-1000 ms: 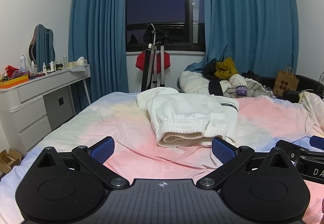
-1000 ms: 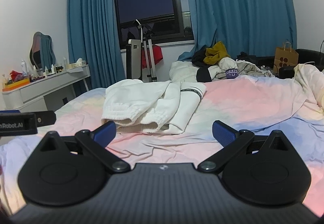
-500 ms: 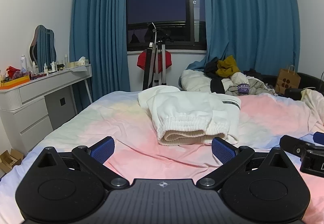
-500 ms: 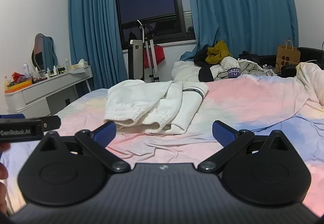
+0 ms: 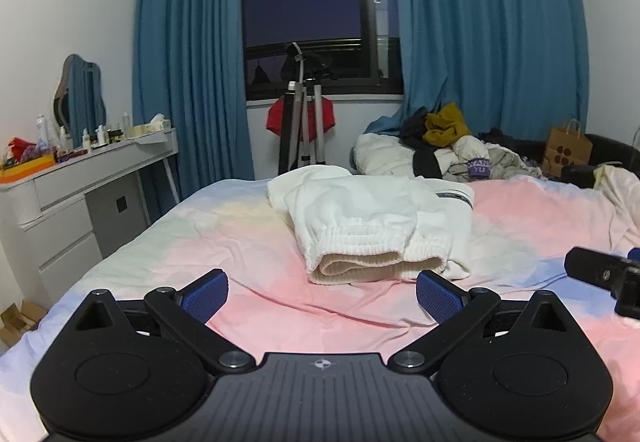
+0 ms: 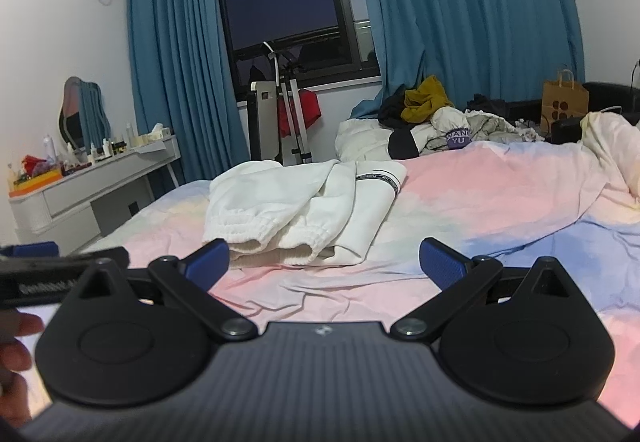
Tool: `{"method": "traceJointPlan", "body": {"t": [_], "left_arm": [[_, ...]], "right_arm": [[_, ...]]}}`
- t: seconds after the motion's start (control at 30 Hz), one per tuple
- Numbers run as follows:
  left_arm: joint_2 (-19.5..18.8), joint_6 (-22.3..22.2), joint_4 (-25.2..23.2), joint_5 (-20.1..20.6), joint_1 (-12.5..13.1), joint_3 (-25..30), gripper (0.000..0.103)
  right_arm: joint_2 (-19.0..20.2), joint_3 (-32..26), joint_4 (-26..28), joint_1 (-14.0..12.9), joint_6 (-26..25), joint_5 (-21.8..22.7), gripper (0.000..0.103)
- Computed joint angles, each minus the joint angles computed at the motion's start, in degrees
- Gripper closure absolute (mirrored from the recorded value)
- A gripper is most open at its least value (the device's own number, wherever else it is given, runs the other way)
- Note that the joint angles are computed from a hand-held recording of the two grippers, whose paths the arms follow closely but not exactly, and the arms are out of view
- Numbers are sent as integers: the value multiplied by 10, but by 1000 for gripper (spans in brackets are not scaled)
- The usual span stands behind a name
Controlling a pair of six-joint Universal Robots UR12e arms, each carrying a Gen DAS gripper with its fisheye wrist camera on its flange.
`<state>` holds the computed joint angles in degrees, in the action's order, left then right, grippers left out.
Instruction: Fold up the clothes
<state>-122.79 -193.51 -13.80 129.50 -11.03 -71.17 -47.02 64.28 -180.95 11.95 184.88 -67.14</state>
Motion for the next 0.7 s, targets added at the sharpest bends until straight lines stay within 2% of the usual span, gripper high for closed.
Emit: {"method": "traceJointPlan", "body": {"t": [0.33,0.4,0.7], "left_arm": [[-47,60,-44,-62,22,75,2],[-63,74,-53,-74,29,98,6],[-168,203,-35,-67,47,226,2]], "right_arm": [[6,-13,30,-1,23,-16,0],[9,-18,34,-2,28,-15,0],[35,-55,75,-2,45,-30,0]]}}
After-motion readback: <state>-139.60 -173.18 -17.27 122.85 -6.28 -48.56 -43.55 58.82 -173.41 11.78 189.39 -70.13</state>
